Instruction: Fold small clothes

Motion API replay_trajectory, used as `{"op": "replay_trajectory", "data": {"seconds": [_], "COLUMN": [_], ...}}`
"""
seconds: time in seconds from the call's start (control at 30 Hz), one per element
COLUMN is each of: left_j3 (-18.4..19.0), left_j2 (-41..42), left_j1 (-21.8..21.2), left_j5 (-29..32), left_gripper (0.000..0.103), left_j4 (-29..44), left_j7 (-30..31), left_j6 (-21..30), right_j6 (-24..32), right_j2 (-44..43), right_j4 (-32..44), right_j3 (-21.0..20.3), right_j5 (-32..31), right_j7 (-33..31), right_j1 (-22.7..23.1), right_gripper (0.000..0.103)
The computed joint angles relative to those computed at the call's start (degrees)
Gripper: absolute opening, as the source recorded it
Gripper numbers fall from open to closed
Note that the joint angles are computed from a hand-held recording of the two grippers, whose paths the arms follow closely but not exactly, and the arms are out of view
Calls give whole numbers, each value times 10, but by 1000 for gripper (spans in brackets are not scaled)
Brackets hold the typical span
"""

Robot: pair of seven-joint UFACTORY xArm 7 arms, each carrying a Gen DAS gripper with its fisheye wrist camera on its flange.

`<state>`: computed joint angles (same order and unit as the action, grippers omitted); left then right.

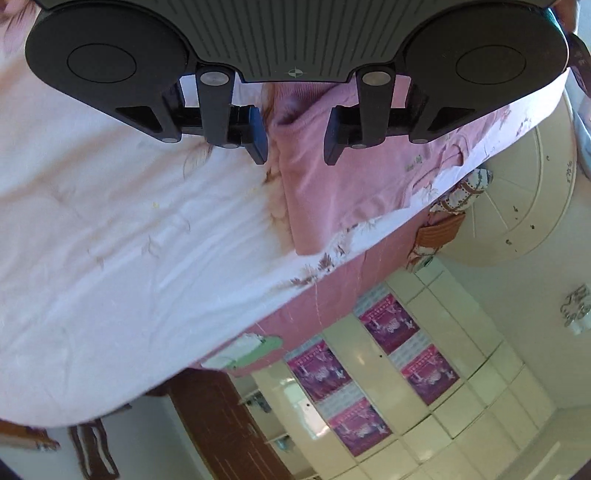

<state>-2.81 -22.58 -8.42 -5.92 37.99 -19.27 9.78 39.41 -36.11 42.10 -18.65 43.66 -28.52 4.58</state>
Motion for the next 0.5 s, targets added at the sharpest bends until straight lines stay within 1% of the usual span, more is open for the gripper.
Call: {"op": "replay_trajectory", "data": {"seconds": [0.1, 0.13, 0.2, 0.23, 0.27, 0.3, 0.33, 0.37, 0.4, 0.43, 0.47, 0.5], "left_j3": [15, 24, 48, 46, 44, 44, 55, 43, 26, 8, -6, -37], "left_j2": [39, 47, 59, 63, 67, 69, 70, 70, 66, 57, 47, 39], "left_j1": [-17, -28, -62, -62, -61, -61, -75, -65, -50, -36, -24, 11], "left_j5": [-17, -29, -70, -77, -85, -95, -118, -118, -101, -84, -70, -44], "left_gripper": [49, 48, 46, 38, 25, 17, 10, 8, 7, 6, 6, 6], "left_j4": [32, 38, 51, 56, 58, 59, 58, 53, 45, 28, 13, 4], "left_j7": [15, 28, 73, 81, 87, 92, 108, 103, 91, 79, 64, 33], "left_j6": [12, 15, 22, 26, 27, 27, 23, 12, -6, -39, -69, -82], "right_j6": [-2, 0, 24, 47, 66, 85, 94, 98, 111, 117, 108, 91], "right_j2": [88, 122, 187, 223, 250, 277, 298, 313, 327, 333, 330, 318], "right_j4": [69, 93, 141, 170, 190, 210, 225, 235, 245, 249, 248, 238], "right_j3": [-29, -32, -40, -43, -44, -44, -39, -33, -28, -22, -11, -1], "right_j5": [58, 78, 117, 132, 146, 160, 165, 165, 168, 169, 155, 155], "right_j7": [-44, -60, -86, -90, -94, -98, -96, -93, -96, -108, -122, -140], "right_j1": [43, 52, 63, 64, 62, 58, 53, 47, 40, 33, 30, 26], "right_gripper": [33, 33, 33, 33, 33, 33, 33, 33, 33, 15, 3, 3]}}
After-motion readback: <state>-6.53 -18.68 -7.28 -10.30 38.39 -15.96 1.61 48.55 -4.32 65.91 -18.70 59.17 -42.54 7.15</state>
